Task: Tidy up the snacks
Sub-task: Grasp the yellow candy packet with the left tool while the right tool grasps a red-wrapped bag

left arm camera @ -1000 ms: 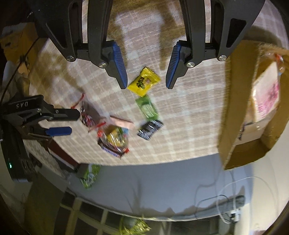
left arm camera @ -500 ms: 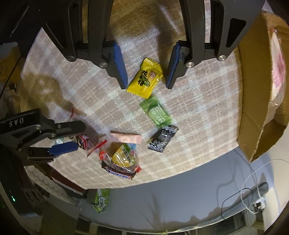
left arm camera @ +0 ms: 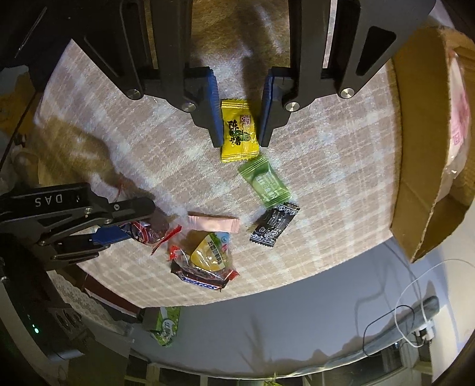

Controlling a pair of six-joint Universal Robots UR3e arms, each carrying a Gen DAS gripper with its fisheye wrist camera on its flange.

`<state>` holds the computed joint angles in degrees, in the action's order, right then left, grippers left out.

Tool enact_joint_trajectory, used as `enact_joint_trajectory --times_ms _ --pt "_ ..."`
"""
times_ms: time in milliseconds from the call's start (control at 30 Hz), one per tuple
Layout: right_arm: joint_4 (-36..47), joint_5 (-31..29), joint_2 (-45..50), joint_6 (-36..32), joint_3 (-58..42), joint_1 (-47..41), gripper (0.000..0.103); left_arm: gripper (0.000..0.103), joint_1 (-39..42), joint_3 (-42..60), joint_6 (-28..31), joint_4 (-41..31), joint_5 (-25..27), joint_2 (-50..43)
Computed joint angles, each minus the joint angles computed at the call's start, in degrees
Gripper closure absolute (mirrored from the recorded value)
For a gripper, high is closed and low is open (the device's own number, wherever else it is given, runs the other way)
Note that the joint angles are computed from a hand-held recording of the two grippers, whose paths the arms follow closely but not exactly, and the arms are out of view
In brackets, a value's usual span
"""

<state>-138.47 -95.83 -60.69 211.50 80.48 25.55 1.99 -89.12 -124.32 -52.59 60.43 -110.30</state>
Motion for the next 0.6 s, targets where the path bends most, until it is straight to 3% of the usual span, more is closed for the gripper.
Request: enact_joint_trajectory --times_ms 333,600 --pt "1.3 -2.9 -1.4 0.8 -1.8 2.2 0.066 0.081 4.3 -2.1 -2.8 -0.9 -5.2 3.7" --pt "5.3 -5.6 1.5 -0.4 -12.2 4.6 0.066 0.081 9.6 -2.2 -5.1 -1.5 -10.2 6.2"
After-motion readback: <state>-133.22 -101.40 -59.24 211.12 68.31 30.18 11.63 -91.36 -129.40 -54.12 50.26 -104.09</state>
